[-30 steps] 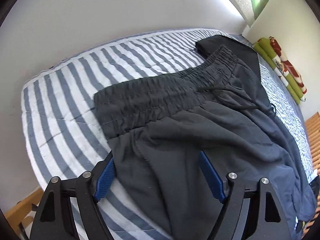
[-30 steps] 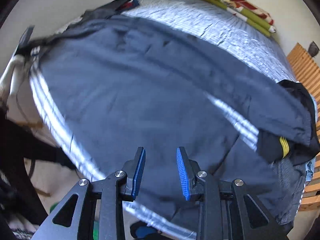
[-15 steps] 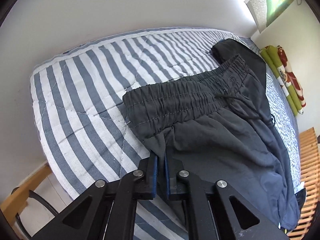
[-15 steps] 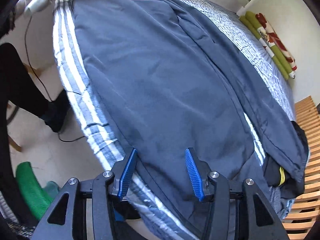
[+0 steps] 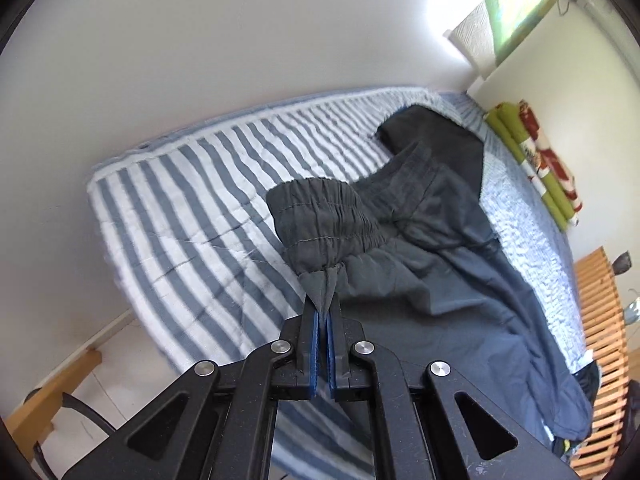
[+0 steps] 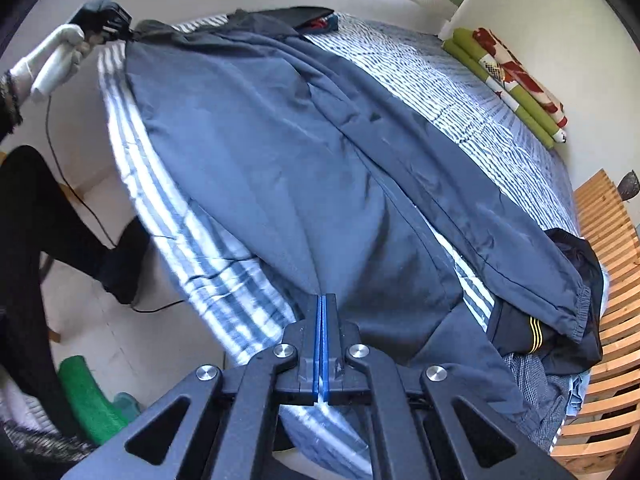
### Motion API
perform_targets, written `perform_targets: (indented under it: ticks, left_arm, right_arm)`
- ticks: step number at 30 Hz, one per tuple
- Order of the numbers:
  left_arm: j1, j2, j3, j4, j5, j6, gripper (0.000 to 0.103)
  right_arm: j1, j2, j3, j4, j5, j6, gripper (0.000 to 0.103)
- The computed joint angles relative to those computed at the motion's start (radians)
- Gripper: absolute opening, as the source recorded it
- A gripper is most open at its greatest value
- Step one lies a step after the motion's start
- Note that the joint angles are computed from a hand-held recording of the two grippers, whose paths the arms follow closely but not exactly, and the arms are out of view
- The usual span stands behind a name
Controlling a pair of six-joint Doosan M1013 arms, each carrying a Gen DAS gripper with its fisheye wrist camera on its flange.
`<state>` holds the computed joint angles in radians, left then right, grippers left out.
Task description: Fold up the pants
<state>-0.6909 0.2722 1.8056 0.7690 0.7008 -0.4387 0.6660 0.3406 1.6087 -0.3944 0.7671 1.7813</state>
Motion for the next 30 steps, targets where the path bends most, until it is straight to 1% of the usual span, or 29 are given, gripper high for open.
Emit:
perform_targets:
  ticks: [1,3,4,5,6,7,8,11,13,16,19,20,22,24,25,26,27,28,29,30]
  left_arm:
    - [-0.012,-0.014,0.01,0.033,0.018,-0.039,0.002]
    - [-0.031,-0.039,0.024,0.077,0.043,-0.102,0.002]
    - [-0.038,-0.044,0.025,0.087,0.061,-0.112,0.002]
    - [-0.042,-0.042,0.018,0.073,0.085,-0.095,0.002]
    - [-0.04,-0.04,0.012,0.057,0.09,-0.08,0.002]
    - [-0.039,-0.039,0.008,0.05,0.088,-0.071,0.002]
    - [-0.041,-0.038,0.0,0.046,0.098,-0.06,0.002]
    - [-0.048,-0.037,-0.029,0.063,0.127,-0.036,0.002]
    - [-0.05,-0.031,-0.06,0.074,0.15,-0.005,0.002]
    - [-0.03,-0.004,-0.136,0.073,0.176,0.082,0.002]
    - [0.011,0.064,-0.26,0.033,0.19,0.224,0.002]
    - [0.025,0.095,-0.312,0.011,0.202,0.281,0.002]
    - [0.052,0.171,-0.43,-0.038,0.249,0.395,0.002]
    - [0.078,0.267,-0.566,-0.085,0.321,0.509,0.002]
    - [0.09,0.308,-0.625,-0.124,0.347,0.551,0.003]
    - [0.112,0.354,-0.684,-0.195,0.35,0.61,0.007]
    - [0.13,0.392,-0.735,-0.276,0.365,0.669,0.009]
    - [0.144,0.43,-0.79,-0.347,0.406,0.717,0.018]
    - [0.15,0.46,-0.833,-0.378,0.441,0.751,0.02]
    - [0.145,0.477,-0.861,-0.357,0.463,0.76,0.02]
  right_arm:
    - [0.004,-0.016,0.009,0.014,-0.004,-0.012,0.0]
    - [-0.001,-0.048,0.024,0.095,-0.025,-0.058,0.0]
    - [-0.003,-0.066,0.033,0.134,-0.04,-0.073,0.0]
    - [-0.005,-0.085,0.042,0.148,-0.061,-0.065,0.0]
    - [-0.006,-0.095,0.048,0.141,-0.074,-0.045,0.0]
    - [-0.007,-0.099,0.049,0.117,-0.078,-0.02,0.0]
    - [-0.002,-0.094,0.047,0.05,-0.069,0.028,0.0]
    - [-0.004,-0.07,0.023,-0.055,-0.039,0.073,0.0]
    - [-0.01,-0.063,0.003,-0.115,-0.046,0.108,0.0]
    - [-0.024,-0.048,-0.046,-0.238,-0.055,0.175,0.0]
    - [-0.061,-0.011,-0.122,-0.292,-0.046,0.179,0.0]
    - [-0.076,0.012,-0.158,-0.311,-0.037,0.176,0.0]
    - [-0.105,0.069,-0.236,-0.322,-0.012,0.137,0.0]
    - [-0.132,0.145,-0.324,-0.353,0.018,0.103,0.0]
    - [-0.153,0.197,-0.391,-0.327,0.043,0.082,0.0]
    - [-0.175,0.242,-0.45,-0.272,0.057,0.046,0.0]
    - [-0.194,0.283,-0.51,-0.196,0.084,-0.019,0.001]
    - [-0.216,0.351,-0.604,-0.1,0.164,-0.099,0.003]
    - [-0.231,0.398,-0.676,-0.057,0.231,-0.126,0.01]
    - [-0.24,0.437,-0.729,-0.051,0.284,-0.109,0.019]
